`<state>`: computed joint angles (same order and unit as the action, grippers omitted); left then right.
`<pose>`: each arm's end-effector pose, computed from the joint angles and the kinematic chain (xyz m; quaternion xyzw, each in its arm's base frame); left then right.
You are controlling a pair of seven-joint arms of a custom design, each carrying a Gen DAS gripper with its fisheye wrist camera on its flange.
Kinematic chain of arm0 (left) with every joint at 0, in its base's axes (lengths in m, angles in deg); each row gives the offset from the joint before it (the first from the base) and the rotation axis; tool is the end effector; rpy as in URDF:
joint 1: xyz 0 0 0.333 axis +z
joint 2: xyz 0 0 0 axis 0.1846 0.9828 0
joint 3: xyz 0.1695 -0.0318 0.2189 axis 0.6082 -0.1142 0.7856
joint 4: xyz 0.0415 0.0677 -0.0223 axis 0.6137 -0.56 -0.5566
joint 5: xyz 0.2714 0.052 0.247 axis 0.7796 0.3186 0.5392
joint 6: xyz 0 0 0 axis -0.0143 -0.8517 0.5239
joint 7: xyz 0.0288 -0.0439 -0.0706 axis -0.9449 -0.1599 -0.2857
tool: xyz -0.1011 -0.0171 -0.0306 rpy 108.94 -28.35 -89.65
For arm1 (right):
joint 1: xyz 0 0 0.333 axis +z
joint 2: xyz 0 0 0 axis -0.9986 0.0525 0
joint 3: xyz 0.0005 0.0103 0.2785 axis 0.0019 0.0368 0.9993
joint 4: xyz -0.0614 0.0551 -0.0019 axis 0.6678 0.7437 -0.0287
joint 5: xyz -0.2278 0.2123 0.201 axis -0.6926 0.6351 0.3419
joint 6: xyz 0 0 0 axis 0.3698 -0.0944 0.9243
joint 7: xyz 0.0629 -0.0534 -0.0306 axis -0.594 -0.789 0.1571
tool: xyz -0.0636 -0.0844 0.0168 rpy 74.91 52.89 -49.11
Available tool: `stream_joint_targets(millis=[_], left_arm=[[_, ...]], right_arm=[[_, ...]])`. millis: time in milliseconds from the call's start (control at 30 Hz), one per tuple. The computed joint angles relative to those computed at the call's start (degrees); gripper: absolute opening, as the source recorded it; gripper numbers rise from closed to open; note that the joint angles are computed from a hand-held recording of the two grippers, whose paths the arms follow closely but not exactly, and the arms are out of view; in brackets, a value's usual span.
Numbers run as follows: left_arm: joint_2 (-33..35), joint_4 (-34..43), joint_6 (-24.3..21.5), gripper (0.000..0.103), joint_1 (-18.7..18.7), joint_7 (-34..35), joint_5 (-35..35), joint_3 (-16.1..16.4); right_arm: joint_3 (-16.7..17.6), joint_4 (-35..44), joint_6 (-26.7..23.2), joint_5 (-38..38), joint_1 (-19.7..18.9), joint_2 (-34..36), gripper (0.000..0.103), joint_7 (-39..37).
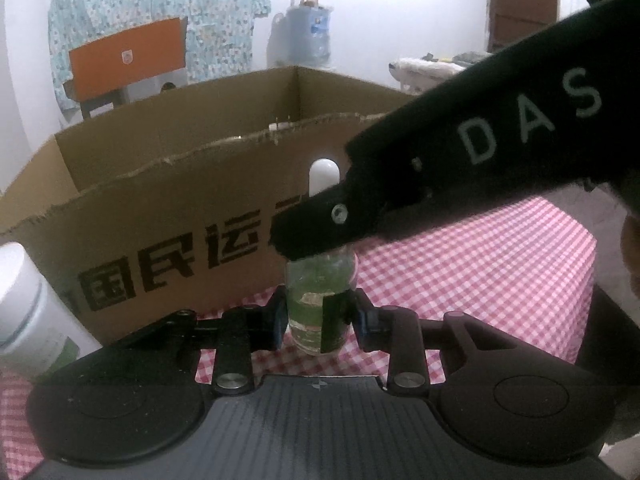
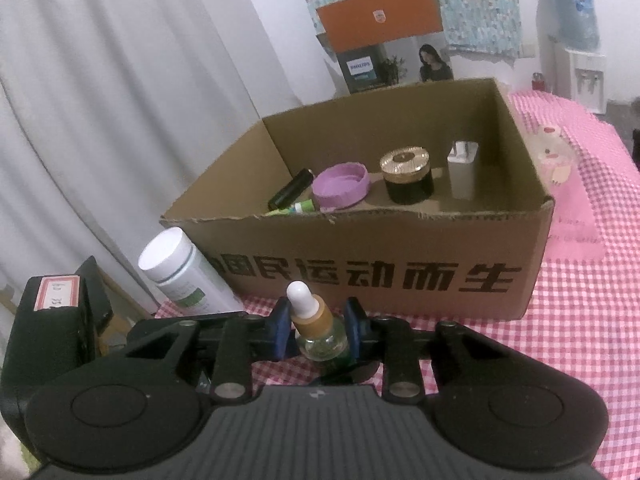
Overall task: Organize rigid objects
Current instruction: 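Carry the green dropper bottle into the box and open the right gripper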
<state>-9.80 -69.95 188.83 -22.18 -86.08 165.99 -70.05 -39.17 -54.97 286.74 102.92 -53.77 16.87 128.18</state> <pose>0.4590 -0.4450 0.3079 -0.4640 0.7755 -0.3601 0.2313 0.4478 0.3787 0.3422 -0.6961 0.5489 -0.1028 0.4513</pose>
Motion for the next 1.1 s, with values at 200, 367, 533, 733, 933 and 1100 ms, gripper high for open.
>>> stream_joint_targets(millis=[200, 367, 533, 733, 933, 1100], left_arm=[[-4.5, -2.9, -3.4, 0.031, -0.7, -3.5, 3.7, -1.2], [-8.3, -4.9, -6.0, 0.031, 0.3, -6.2, 6.4, -3.2], [-10.8, -5.0, -7.1, 0.031, 2.2, -7.6, 8.0, -4.9], [-11.2, -2.5, -6.9, 0.031, 3.7, -5.5, 6.0, -5.6], [-8.1, 3.2, -4.5, 0.031, 4.9, 3.9, -4.7, -4.7], [-3.3, 7.8, -2.4, 0.031, 7.7, 18.2, -22.7, -5.9]], right_arm=[[1.4, -2.8, 2.9, -2.4, -1.2, -3.1, 0.024, 0.5], [0.4, -3.1, 4.5, -1.9, 0.7, -5.0, 0.024, -1.7], [-0.2, -1.8, 5.8, -1.4, 1.9, -6.3, 0.024, -5.9], [1.9, 1.5, 4.9, -8.5, -2.7, -6.2, 0.024, -3.9], [10.3, 9.5, -1.6, -23.7, -15.6, -2.9, 0.024, 4.9], [23.8, 19.8, -10.3, -28.5, -29.1, 5.5, 0.024, 3.9]])
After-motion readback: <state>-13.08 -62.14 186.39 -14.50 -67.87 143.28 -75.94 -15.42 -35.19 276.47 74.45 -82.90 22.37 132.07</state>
